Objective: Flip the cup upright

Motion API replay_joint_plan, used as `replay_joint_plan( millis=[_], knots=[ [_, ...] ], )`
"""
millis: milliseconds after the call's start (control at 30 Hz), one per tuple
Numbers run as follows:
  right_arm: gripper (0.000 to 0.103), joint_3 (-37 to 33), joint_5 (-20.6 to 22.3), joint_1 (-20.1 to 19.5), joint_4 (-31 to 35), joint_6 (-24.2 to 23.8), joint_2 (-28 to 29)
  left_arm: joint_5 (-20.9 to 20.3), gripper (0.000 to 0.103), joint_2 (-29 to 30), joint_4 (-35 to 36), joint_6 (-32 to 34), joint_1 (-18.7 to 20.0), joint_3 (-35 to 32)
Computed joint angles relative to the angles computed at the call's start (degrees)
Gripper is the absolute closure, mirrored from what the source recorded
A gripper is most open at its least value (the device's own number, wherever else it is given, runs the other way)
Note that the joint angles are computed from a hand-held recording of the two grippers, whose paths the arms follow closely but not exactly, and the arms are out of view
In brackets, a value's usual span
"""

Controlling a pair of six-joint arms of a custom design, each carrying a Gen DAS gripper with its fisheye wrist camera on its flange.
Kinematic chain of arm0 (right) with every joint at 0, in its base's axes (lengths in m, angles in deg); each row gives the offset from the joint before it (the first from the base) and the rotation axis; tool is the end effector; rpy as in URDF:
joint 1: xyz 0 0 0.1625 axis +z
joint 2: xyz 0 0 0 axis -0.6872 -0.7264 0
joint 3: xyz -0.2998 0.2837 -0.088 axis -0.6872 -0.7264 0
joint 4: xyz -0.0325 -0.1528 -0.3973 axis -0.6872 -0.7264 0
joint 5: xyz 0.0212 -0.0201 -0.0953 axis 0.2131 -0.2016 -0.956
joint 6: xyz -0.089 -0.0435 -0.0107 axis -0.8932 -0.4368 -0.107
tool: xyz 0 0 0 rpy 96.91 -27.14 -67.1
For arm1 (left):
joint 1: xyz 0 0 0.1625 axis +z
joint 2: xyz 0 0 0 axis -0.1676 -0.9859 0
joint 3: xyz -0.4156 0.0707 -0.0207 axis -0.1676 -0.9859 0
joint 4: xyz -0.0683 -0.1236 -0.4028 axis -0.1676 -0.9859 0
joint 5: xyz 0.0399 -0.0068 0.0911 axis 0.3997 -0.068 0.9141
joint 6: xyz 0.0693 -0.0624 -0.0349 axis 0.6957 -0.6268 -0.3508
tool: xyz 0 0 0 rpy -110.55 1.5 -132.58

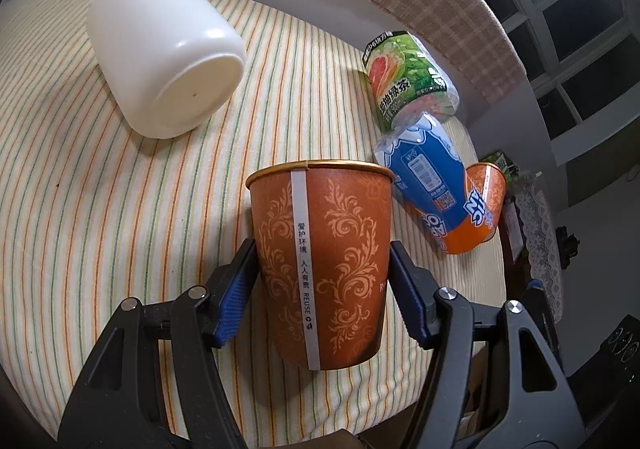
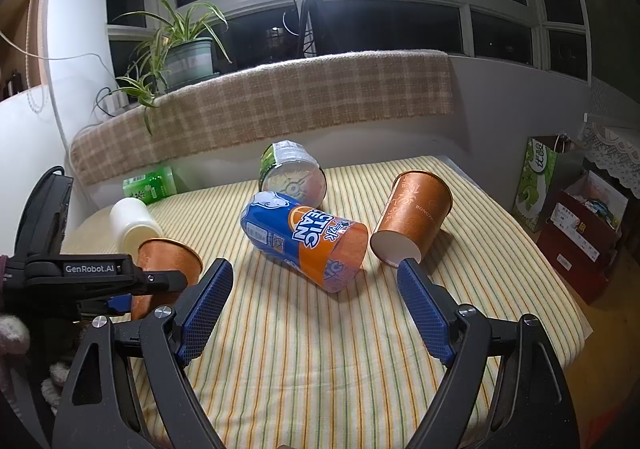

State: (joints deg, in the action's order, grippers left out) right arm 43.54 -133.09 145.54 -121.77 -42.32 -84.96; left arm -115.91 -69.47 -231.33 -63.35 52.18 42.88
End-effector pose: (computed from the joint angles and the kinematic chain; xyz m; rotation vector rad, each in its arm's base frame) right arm 0.1906 -0.4276 0.2454 0.6456 -2.2958 1.1737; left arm -0.2435 -0.4798 0.1504 -0.1306 2.7785 -0.8265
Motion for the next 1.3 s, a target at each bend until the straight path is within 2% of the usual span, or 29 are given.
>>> replay_joint_plan(
  millis=[133,667,833,967,1067,1133,1200,1300],
  knots=[
    [0.019,0.02,0.24,-0.07,0.37,0.22,-0.11,-0.34,0.024,-0.25,0.74,-0.02,-0.05,0.08],
    [0.019,-1.83,2.13,1.5,7.27,0.51,-0.54,2.96,0.023,-5.74,4.92,-0.83,-3.97,4.87],
    [0.019,-3.93,3.75,2.27,14.25,2.6,-0.47,5.05,0.023,-8.63,6.11,-2.71,-5.87,7.35],
    [0.019,-5.02,4.51,3.04,17.62,2.9,0.01,9.67,0.023,-12.04,9.4,-5.45,-8.57,9.65],
    [0.019,-6.22,4.47,3.81,20.62,3.15,0.61,15.07,0.023,-14.56,12.8,-8.21,-11.1,11.27],
    [0.019,-7.26,5.27,4.04,24.03,3.54,0.77,20.73,0.023,-16.32,18.5,-12.22,-13.49,12.1],
    [0.019,-8.44,6.16,4.22,27.33,3.79,1.13,24.65,0.023,-17.56,24.16,-16.27,-15.03,12.32],
    [0.019,-9.93,6.6,4.48,30.27,4.17,2.2,27.61,0.023,-19.09,30.72,-20.57,-16.21,12.3]
  ],
)
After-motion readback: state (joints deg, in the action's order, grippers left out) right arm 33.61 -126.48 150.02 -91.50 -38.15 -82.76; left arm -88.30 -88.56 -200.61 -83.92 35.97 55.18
